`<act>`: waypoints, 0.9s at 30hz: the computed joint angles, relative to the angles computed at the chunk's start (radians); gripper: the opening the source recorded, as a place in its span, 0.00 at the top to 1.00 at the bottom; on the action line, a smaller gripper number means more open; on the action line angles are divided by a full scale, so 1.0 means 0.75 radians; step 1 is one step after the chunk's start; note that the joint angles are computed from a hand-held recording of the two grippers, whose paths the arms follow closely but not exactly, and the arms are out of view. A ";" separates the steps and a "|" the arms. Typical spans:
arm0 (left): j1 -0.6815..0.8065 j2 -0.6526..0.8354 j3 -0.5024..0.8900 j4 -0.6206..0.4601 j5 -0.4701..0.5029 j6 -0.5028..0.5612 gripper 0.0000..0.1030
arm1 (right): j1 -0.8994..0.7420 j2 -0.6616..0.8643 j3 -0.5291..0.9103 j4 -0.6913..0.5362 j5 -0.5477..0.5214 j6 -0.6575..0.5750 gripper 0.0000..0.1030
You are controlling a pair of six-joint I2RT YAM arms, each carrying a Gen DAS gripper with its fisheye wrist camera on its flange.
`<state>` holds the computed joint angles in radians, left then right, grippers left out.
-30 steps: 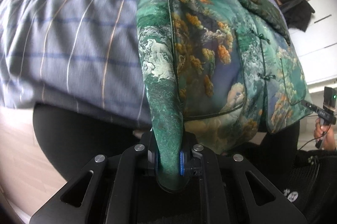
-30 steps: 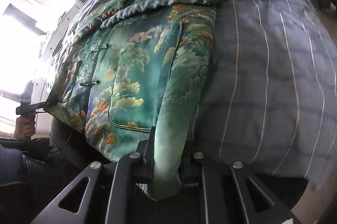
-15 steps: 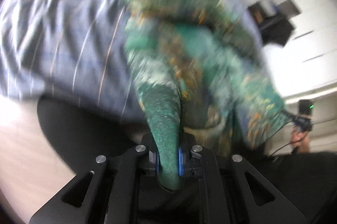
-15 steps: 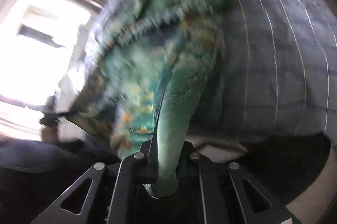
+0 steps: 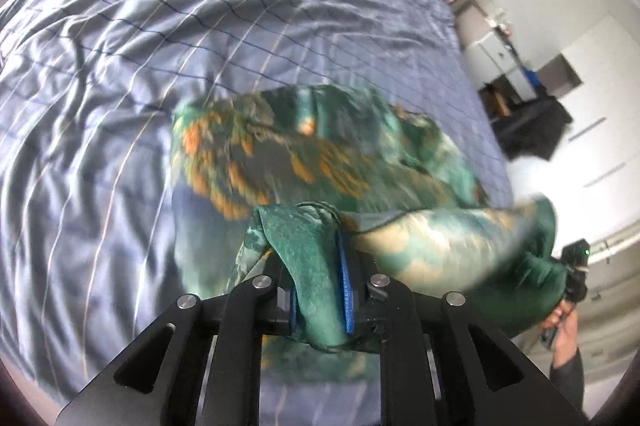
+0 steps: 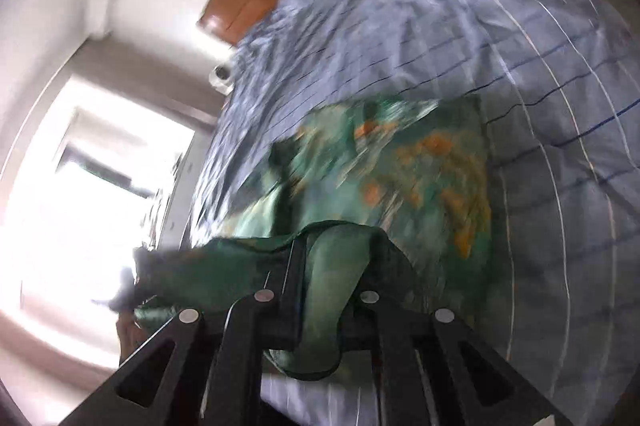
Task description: Fold large clothes
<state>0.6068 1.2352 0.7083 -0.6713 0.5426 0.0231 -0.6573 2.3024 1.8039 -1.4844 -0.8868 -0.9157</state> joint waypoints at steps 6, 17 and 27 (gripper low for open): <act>-0.113 0.192 0.006 0.161 -0.005 -0.203 0.42 | 0.105 0.119 -0.096 0.420 -0.047 0.526 0.84; 0.257 0.062 0.156 -0.138 0.295 0.009 0.05 | 0.067 0.275 0.281 0.024 -0.340 0.447 0.12; -0.017 -0.035 -0.094 -0.102 -0.114 0.452 0.04 | 0.102 -0.058 -0.070 0.379 0.126 0.162 0.12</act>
